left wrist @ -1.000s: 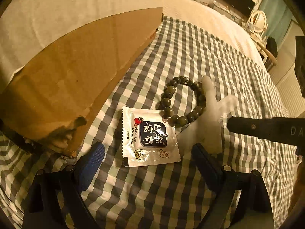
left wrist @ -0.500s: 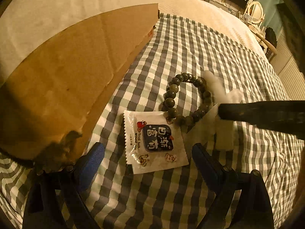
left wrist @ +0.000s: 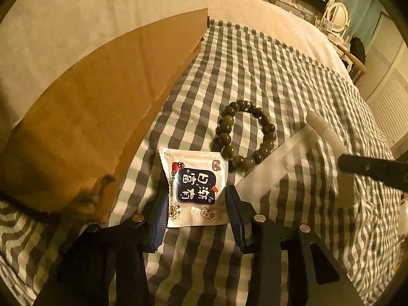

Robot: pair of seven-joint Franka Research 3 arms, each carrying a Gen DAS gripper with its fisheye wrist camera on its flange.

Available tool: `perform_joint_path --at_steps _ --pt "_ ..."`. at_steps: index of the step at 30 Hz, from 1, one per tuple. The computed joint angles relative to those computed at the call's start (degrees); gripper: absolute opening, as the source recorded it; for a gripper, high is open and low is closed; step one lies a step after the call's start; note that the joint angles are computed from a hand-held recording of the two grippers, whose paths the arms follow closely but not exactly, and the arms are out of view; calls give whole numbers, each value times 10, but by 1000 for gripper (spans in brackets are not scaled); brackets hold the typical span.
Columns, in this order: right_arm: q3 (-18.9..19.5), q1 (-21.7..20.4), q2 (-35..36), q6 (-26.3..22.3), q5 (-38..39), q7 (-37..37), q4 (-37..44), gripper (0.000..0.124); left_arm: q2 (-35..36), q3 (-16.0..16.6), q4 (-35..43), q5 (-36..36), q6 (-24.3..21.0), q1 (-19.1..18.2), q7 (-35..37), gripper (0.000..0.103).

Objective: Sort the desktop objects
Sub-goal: 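Grasp the white sachet with the left tool while the right grasps the white tube, then carry the sachet and tube into the cardboard box and release them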

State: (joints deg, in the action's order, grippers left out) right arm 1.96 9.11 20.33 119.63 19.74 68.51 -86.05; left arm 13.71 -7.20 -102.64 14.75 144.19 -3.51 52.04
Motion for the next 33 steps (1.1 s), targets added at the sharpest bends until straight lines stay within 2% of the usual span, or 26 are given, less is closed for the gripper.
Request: perform_joint_path --at_steps 6,8,12,19,22,25,27,29,33 --pt "-6 1 -44 15 -25 -27 -30 12 -36 -8 -27 -36 4 4 -5 40" --pt "-9 6 -53 32 -40 -18 -37 13 -52 -10 -39 -46 11 4 -6 40" --pt "-15 11 -77 32 -68 11 -33 12 -74 -14 -44 -65 21 2 2 40" --pt "-9 15 -137 41 -69 38 -40 13 -101 -14 -20 -108 31 4 42 40" --pt "-5 20 -164 48 -76 57 -44 13 -105 -9 19 -120 6 9 66 40" --pt "1 30 -187 61 -102 73 -49 12 -87 -2 95 -104 -28 17 109 40" --pt "6 36 -198 64 -106 82 -50 12 -68 2 149 -88 -64 21 133 40" --pt "11 42 -204 64 -100 86 -46 12 -42 8 223 -30 -117 19 155 40" --pt "21 58 -204 83 -69 90 -24 12 1 13 341 -26 -178 32 214 40"
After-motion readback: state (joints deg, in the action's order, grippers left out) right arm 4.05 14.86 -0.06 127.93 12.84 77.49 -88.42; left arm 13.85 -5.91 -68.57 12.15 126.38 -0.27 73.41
